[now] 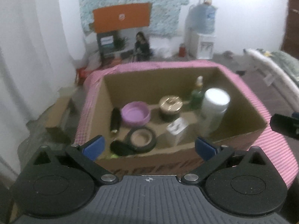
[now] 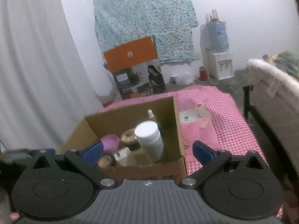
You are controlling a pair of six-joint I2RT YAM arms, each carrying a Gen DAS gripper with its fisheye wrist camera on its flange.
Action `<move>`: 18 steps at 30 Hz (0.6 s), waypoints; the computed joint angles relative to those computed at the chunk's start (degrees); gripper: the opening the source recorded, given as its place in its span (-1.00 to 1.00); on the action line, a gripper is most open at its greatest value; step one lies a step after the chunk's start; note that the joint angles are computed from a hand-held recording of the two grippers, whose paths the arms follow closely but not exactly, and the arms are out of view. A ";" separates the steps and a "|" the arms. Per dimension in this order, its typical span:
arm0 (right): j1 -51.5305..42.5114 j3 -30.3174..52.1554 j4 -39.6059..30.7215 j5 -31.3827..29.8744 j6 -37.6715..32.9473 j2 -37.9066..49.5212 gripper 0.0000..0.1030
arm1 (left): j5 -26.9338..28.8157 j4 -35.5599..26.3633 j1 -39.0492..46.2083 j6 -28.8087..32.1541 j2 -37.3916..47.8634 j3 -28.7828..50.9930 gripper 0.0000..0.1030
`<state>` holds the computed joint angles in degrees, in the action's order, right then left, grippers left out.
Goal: Organize rigid objects
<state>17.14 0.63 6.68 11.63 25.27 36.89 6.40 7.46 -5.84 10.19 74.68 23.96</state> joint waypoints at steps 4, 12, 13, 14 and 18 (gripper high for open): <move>4.71 2.15 8.41 4.36 0.82 13.99 1.00 | 0.25 1.94 2.21 0.23 -1.72 -2.45 1.00; 10.60 9.42 11.95 8.57 3.75 32.13 1.00 | 0.95 0.75 5.04 -0.51 -0.65 -1.78 1.00; 11.16 9.86 12.14 8.52 3.86 33.20 1.00 | 0.88 0.69 5.21 -0.44 -0.70 -1.89 1.00; 11.40 10.34 12.37 8.28 3.83 34.35 1.00 | 0.96 0.59 5.47 -0.21 -0.25 -1.65 1.00; 12.18 12.05 12.04 8.41 4.59 37.49 1.00 | 1.37 -0.17 6.49 0.07 0.79 -0.86 1.00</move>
<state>29.32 12.68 18.73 20.04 29.86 74.38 7.77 7.29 0.64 10.26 75.47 23.09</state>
